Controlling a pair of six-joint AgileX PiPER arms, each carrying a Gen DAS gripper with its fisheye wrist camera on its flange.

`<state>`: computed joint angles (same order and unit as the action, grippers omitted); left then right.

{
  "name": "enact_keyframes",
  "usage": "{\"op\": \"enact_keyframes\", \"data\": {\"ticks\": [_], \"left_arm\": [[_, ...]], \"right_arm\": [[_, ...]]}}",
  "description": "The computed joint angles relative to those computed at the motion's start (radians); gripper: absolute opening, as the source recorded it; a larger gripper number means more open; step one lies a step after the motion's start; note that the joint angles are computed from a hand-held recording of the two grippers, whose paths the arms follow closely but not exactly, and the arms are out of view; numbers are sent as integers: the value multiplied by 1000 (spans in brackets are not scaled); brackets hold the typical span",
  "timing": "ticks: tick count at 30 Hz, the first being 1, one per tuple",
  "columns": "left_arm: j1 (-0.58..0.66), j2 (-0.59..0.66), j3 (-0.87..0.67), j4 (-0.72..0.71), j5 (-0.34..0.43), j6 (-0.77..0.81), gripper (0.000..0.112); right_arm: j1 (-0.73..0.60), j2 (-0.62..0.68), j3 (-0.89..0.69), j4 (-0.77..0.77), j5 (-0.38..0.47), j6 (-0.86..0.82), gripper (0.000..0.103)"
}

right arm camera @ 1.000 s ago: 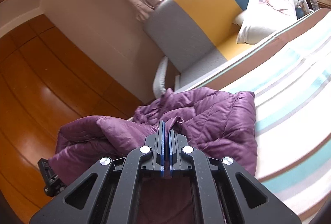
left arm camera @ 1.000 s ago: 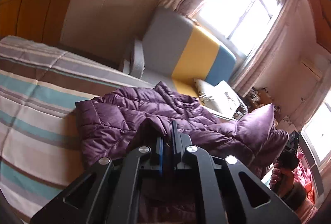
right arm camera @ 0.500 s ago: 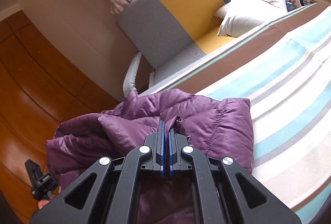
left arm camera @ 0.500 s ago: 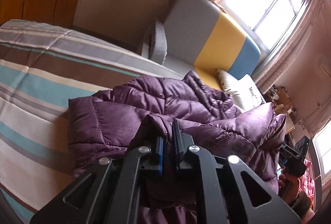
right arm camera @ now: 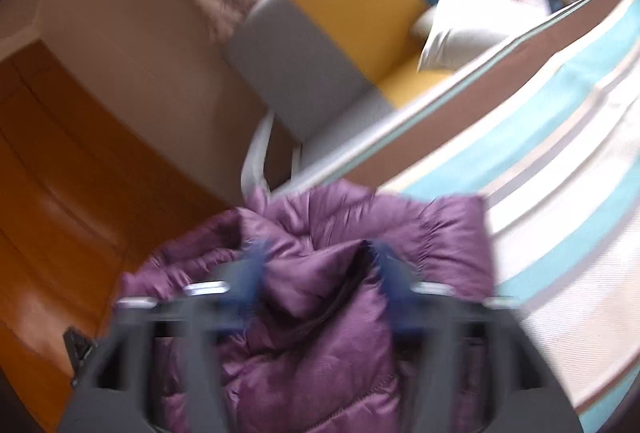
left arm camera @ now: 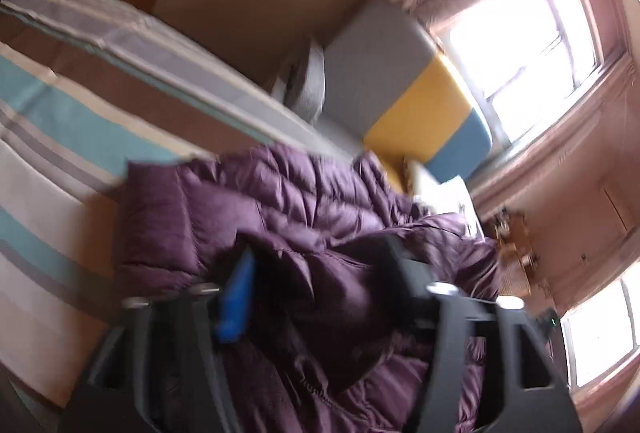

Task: Fold large clothes
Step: 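Lift the hem with both tools and fold it over toward the collar, then open both tools to release the folded hem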

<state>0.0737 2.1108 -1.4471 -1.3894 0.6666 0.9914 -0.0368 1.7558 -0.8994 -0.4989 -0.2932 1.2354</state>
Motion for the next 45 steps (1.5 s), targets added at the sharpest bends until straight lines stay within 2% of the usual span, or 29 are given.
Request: {"op": "enact_keyframes", "data": {"ticks": [1,2,3,6,11,15,17,20,21,22,23,24,25,26,27,30,37,41,43,45], "left_arm": [[-5,-32,40,-42,-50,46,93],[-4,-68,89,-107,-92,125,93],[1,-92,122,-142,-112,172,95],[15,-118,163,-97,-134,139,96],[67,-126,293,-148,-66,182,99],[94,-79,321,-145,51,195,99],[80,-81,331,-139,41,216,99],[42,-78,322,-129,20,235,98],[23,-84,322,-117,-11,236,93],[5,-87,320,-98,-36,231,79],[-9,-90,316,-66,-50,213,73],[-12,-93,315,-51,-46,204,60],[-7,-90,315,-39,-14,197,47],[1,-90,319,-32,18,190,43],[6,-99,333,-33,34,199,36],[9,-143,381,-20,46,238,28],[63,-280,544,21,115,332,27],[134,-338,646,36,176,406,31],[136,-363,685,27,149,435,44],[150,-388,717,3,130,455,54]], "right_arm": [[-8,-24,32,46,-31,-40,85],[-16,-45,61,53,-57,-40,85],[-27,-68,81,20,-48,0,85],[-54,-129,160,-50,-55,95,85],[-60,-188,262,-130,-29,198,85],[-54,-162,293,-256,-53,314,85],[-48,-135,277,-344,-68,383,85],[7,-106,223,-401,-16,402,85],[33,-95,198,-390,25,385,83],[56,-93,187,-376,54,369,77],[64,-75,170,-402,48,387,57],[73,-68,170,-389,34,377,47],[81,-75,180,-337,30,328,43],[83,-86,196,-300,13,282,34],[89,-99,203,-292,15,269,30],[82,-155,243,-353,-4,308,23],[33,-344,400,-633,-47,522,23],[11,-454,522,-669,-83,560,24],[27,-493,559,-637,-55,556,29],[68,-535,567,-632,33,584,47]]}}
